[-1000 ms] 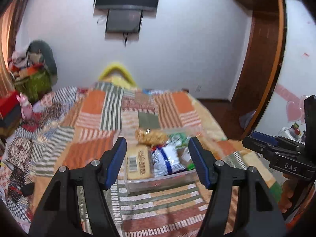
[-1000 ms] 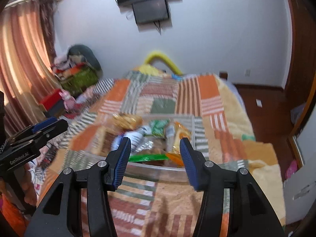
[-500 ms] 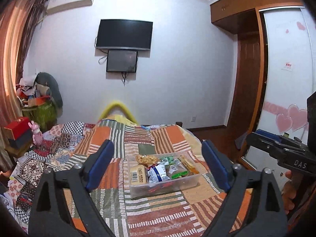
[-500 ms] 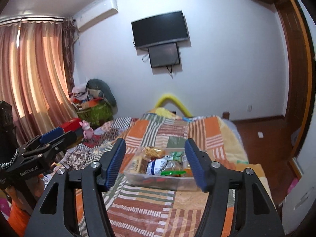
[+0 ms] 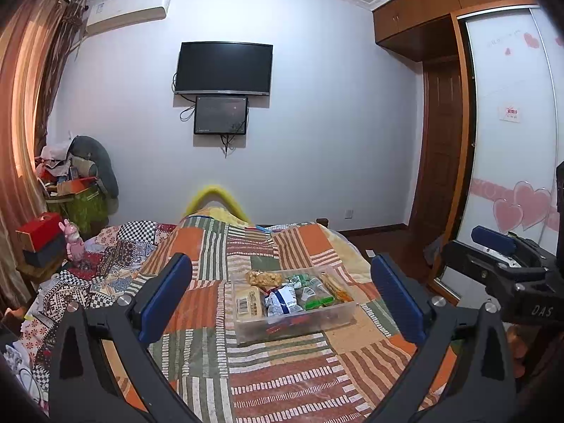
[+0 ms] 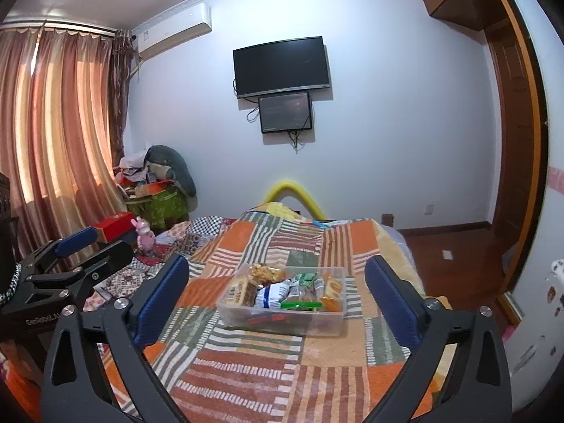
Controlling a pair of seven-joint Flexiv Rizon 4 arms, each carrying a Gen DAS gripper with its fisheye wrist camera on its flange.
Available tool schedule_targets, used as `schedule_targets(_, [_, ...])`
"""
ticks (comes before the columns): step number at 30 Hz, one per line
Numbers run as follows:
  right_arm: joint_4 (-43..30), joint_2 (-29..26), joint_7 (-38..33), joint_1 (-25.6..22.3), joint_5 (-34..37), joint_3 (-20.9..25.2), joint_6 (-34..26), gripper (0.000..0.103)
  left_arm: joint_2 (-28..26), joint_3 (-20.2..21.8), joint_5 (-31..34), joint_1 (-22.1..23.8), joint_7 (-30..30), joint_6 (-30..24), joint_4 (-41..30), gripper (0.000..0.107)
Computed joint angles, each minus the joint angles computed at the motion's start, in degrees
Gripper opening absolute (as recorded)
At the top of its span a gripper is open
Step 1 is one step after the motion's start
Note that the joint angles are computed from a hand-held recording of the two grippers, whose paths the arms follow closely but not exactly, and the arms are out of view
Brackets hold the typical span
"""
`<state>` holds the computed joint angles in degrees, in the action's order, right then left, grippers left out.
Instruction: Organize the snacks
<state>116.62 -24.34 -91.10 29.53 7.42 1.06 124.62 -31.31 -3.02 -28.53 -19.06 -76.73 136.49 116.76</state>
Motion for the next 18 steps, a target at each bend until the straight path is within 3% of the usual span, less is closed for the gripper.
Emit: schedule_targets(18, [1.6, 1.0, -0.7, 0.2, 1.1, 0.0, 0.1, 0.103, 0.4, 0.0, 0.7, 0.3, -1.2, 0.0, 0.5, 0.103])
